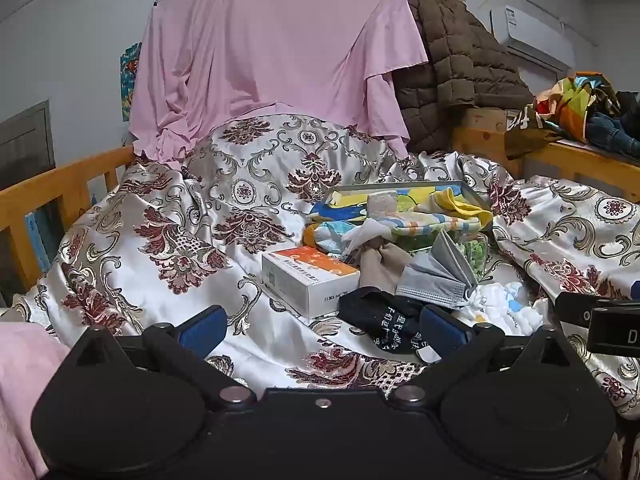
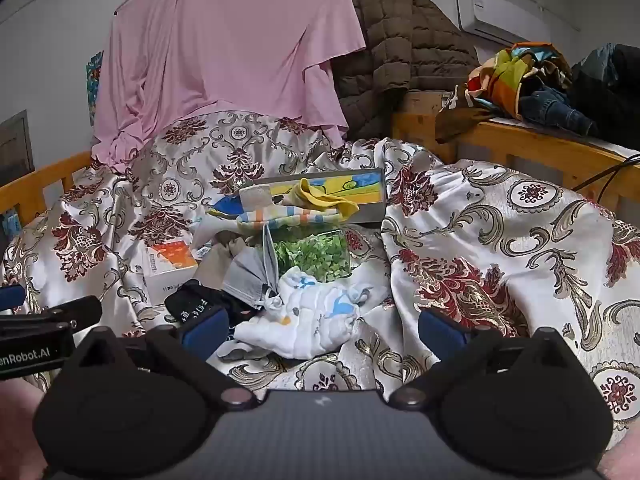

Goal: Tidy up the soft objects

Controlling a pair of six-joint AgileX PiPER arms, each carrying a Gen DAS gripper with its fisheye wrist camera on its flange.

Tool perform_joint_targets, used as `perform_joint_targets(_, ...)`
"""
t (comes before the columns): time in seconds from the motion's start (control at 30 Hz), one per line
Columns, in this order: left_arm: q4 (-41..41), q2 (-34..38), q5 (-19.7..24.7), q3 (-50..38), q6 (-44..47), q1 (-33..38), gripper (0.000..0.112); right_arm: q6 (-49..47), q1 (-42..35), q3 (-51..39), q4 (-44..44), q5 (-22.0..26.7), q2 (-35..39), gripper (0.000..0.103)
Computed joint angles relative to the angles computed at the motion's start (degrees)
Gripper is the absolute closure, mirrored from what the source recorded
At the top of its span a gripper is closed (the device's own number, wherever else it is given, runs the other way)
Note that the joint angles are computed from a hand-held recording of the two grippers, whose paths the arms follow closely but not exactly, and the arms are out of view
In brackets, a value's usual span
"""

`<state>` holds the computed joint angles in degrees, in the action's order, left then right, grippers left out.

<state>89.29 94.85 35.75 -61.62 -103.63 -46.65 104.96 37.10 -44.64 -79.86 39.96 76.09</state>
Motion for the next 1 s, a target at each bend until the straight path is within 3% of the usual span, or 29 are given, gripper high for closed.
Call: perform_joint_targets(1.0, 0.25, -0.03, 0.09, 0.09, -0.13, -0.01, 0.010, -1.79, 1.41, -0.92, 0.75, 1.85, 1.12, 0.000)
